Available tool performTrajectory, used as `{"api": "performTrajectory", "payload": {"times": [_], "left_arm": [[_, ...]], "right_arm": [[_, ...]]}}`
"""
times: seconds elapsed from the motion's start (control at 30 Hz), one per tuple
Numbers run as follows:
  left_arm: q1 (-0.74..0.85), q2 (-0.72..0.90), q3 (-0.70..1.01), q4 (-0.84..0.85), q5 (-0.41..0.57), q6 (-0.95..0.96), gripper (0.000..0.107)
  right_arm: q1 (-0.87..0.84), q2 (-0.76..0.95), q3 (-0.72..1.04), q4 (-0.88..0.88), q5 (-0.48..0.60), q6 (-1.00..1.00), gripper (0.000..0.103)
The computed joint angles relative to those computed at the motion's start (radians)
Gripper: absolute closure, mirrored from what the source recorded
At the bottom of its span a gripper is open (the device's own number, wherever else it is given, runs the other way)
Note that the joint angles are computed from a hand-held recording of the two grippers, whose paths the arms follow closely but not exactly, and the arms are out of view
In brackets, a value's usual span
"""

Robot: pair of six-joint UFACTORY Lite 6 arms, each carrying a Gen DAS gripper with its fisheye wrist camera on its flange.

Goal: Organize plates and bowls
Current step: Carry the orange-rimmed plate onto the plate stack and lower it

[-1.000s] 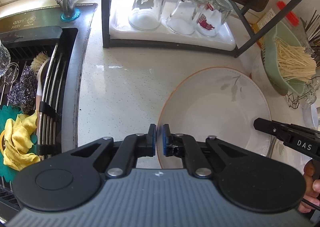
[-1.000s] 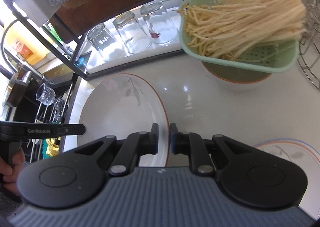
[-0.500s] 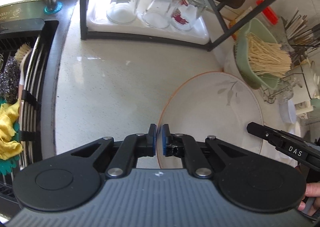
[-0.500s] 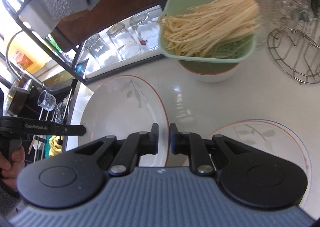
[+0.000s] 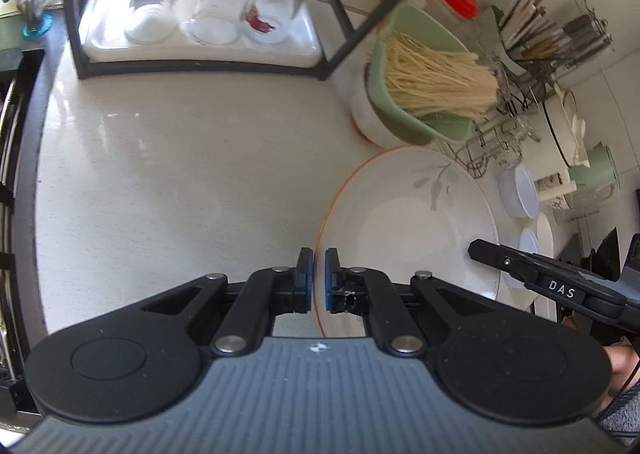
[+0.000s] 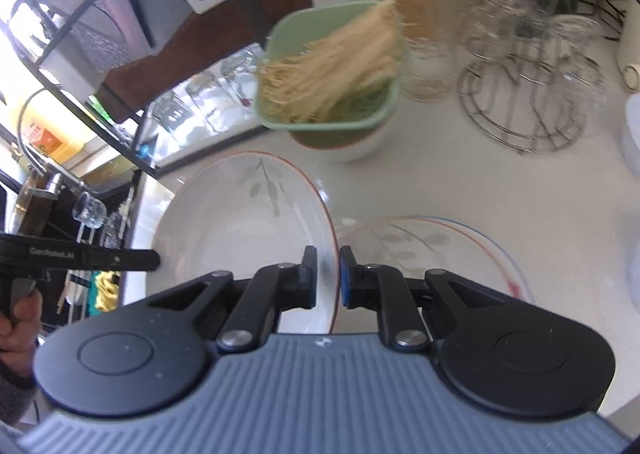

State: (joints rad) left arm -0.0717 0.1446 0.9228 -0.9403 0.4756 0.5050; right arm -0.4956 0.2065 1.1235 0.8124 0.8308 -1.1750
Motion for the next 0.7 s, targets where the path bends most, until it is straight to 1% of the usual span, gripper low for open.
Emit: {"api": "performTrajectory", "payload": {"times": [0.13,0.33,0.47,0.57,0.7], "left_arm": [[-0.090,0.020,0.016,0.023,-0.042,-0.076,0.101],[-0.213,0.087,0.056,0.102,-0.107,-0.227,0.101],[-0.258,0.125,0.073,0.081,-0.140,-0.247,0.101],[-0.288,0.160,0.106,0.158,-0.148,-0.345,0.101],[-0.315,0.199,0.152,0.246,-0.148,-0.444,0.101]], "right_arm": [[-0.081,0.025,0.001,-0.013,0.026,-0.057,0.089],[-0.171,0.106,0.045,-0.040,0.053,-0.115,0.089],[-0.202,0.182,0.095,-0.051,0.062,-0.115,0.089],[-0.218,0.243,0.148,-0.064,0.094,-0.109,0.089],[-0.225,0.278,0.170,-0.061,0.083,-0.143,0.089]]}}
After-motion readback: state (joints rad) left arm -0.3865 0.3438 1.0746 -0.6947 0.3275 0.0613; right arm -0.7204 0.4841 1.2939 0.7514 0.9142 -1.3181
